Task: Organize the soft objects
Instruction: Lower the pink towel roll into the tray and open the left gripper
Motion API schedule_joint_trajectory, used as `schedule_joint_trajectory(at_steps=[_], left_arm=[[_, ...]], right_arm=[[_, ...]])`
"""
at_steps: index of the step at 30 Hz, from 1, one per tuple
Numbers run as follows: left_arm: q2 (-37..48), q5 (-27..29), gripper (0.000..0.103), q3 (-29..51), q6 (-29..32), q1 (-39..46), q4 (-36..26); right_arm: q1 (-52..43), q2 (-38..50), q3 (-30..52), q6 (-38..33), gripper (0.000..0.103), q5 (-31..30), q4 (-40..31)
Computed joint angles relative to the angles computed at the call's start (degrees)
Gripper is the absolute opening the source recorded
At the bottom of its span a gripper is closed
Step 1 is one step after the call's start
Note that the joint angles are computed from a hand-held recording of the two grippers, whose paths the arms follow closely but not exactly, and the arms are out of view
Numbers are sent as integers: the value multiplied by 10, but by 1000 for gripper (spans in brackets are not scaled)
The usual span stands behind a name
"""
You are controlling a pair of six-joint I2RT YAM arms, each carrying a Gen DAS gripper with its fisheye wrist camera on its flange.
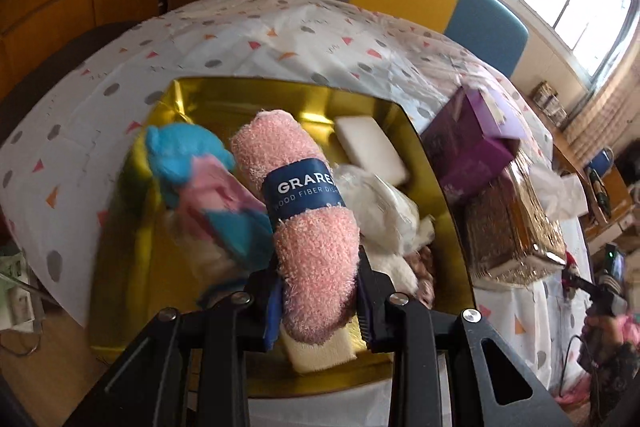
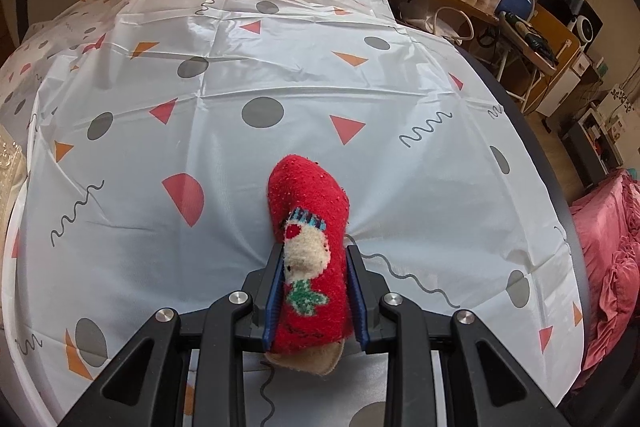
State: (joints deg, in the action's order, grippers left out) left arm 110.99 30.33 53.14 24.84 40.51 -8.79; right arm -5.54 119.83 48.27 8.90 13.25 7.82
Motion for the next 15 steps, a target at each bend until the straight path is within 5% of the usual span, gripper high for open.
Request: schedule_joint_trajectory(at_steps=[11,15], left_arm=[[104,-103,31,74,-77,-81,54],[97,-112,41,57,-78,-78,88]], right_arm=[[6,3,1,-6,28,13,3],[8,3,2,-5,28,13,0]])
